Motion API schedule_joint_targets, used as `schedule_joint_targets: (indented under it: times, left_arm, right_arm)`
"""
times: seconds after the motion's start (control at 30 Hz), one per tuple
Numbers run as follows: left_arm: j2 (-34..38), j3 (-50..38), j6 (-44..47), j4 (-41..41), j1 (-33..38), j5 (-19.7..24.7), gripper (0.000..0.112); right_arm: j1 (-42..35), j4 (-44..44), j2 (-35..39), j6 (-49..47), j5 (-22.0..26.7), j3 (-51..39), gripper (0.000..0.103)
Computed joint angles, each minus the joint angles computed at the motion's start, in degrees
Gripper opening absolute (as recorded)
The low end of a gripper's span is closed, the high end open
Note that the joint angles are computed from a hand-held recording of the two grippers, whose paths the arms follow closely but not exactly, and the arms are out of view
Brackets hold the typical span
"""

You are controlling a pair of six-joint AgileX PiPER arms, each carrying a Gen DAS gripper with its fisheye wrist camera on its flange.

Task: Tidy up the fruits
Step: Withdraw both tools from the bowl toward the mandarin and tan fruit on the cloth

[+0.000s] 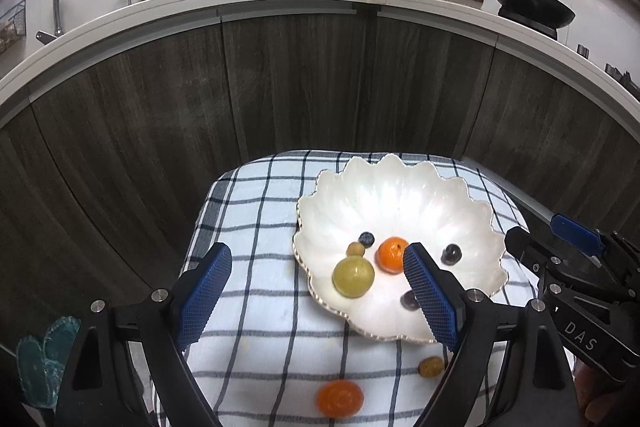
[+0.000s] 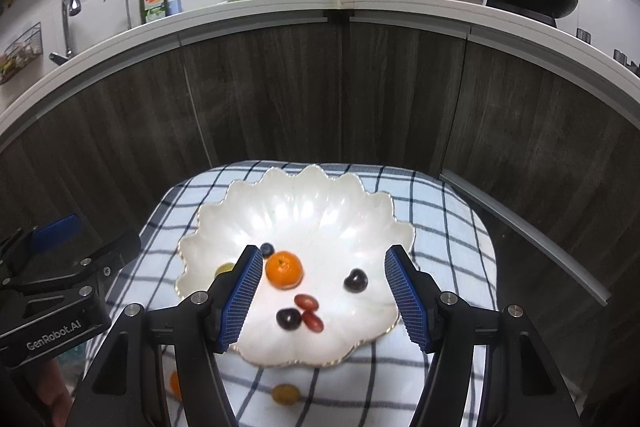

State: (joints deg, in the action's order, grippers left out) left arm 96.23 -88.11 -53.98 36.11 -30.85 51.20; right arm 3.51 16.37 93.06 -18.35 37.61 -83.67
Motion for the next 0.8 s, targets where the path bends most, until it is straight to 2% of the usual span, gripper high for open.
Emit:
schedule_joint_targets:
  times: [0.43, 0.8]
  left_arm:
    - [-5.0, 11.5, -8.9, 7.6, -4.4, -2.8, 0.088]
    - [-6.2, 18.3, -13.5, 10.4, -6.0, -5.5, 0.088]
  right_arm:
    - [-0.1, 3.3, -4.9, -5.5, -3.7, 10.7, 0.065]
    - [0.0, 7.3, -6.9, -11.4, -6.8, 18.0, 0.065]
